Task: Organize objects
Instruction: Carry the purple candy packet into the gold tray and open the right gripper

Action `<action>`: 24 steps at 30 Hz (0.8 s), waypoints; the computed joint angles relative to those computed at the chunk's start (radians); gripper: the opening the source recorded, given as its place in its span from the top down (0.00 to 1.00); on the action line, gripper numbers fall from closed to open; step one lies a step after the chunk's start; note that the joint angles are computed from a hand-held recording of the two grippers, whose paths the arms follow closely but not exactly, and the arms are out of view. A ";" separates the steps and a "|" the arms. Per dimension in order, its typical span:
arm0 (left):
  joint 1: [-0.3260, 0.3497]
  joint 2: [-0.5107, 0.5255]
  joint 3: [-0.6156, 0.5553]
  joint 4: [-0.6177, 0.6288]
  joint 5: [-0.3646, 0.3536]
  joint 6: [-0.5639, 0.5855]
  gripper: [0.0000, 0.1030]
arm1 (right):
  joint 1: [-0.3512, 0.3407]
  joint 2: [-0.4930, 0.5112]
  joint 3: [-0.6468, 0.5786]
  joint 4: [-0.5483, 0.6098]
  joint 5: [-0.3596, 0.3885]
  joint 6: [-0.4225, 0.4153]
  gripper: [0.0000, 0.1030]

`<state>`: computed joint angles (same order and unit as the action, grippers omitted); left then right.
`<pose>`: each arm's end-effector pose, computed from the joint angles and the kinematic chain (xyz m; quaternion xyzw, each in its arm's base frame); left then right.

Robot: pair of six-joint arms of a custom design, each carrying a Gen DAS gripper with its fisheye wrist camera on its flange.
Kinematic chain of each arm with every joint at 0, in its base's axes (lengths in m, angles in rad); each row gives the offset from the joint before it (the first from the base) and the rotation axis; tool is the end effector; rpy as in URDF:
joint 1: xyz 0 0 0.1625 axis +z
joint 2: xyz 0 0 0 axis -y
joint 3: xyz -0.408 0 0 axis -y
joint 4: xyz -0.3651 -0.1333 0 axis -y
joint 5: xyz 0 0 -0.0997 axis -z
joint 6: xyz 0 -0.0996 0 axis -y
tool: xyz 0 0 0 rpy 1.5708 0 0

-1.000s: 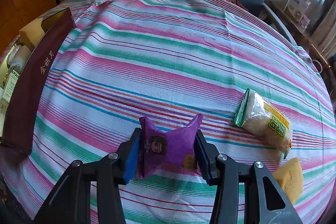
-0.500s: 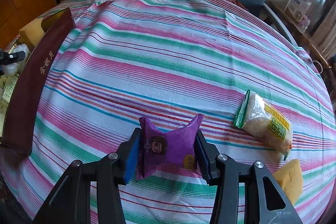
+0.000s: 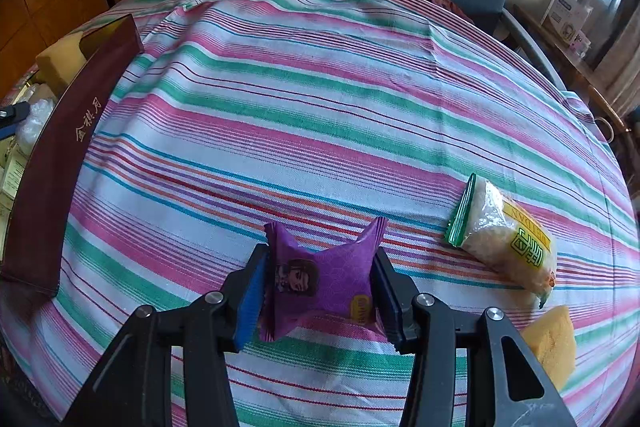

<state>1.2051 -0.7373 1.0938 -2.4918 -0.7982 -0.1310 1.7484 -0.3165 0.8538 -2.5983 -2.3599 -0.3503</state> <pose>-0.0847 -0.7884 0.3025 -0.0001 0.8958 -0.3390 0.2873 0.2069 -0.7984 0.0877 0.1436 -0.8889 0.1910 0.3908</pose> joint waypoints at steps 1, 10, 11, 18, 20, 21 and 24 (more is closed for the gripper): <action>-0.010 -0.014 0.034 -0.041 0.020 0.033 0.57 | 0.000 -0.001 0.002 -0.003 -0.001 -0.003 0.51; -0.057 -0.130 0.254 -0.206 0.062 0.091 0.57 | 0.004 0.001 0.012 -0.028 -0.014 -0.023 0.51; -0.059 -0.146 0.279 -0.213 0.063 0.089 0.57 | 0.004 0.001 0.014 -0.032 -0.016 -0.025 0.51; -0.073 -0.215 0.405 -0.264 0.094 0.103 0.57 | 0.005 0.009 0.004 -0.040 -0.028 -0.034 0.51; -0.076 -0.229 0.433 -0.284 0.109 0.111 0.57 | 0.006 0.012 0.002 -0.043 -0.031 -0.036 0.51; -0.077 -0.234 0.442 -0.291 0.112 0.115 0.57 | 0.006 0.013 0.001 -0.046 -0.033 -0.039 0.51; -0.082 -0.245 0.463 -0.316 0.123 0.132 0.57 | 0.007 0.016 -0.001 -0.051 -0.036 -0.039 0.51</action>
<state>1.1233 -0.9823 1.5571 -2.8082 -0.6750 0.0013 1.7552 -0.3001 0.8531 -2.6489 -2.3962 -0.3894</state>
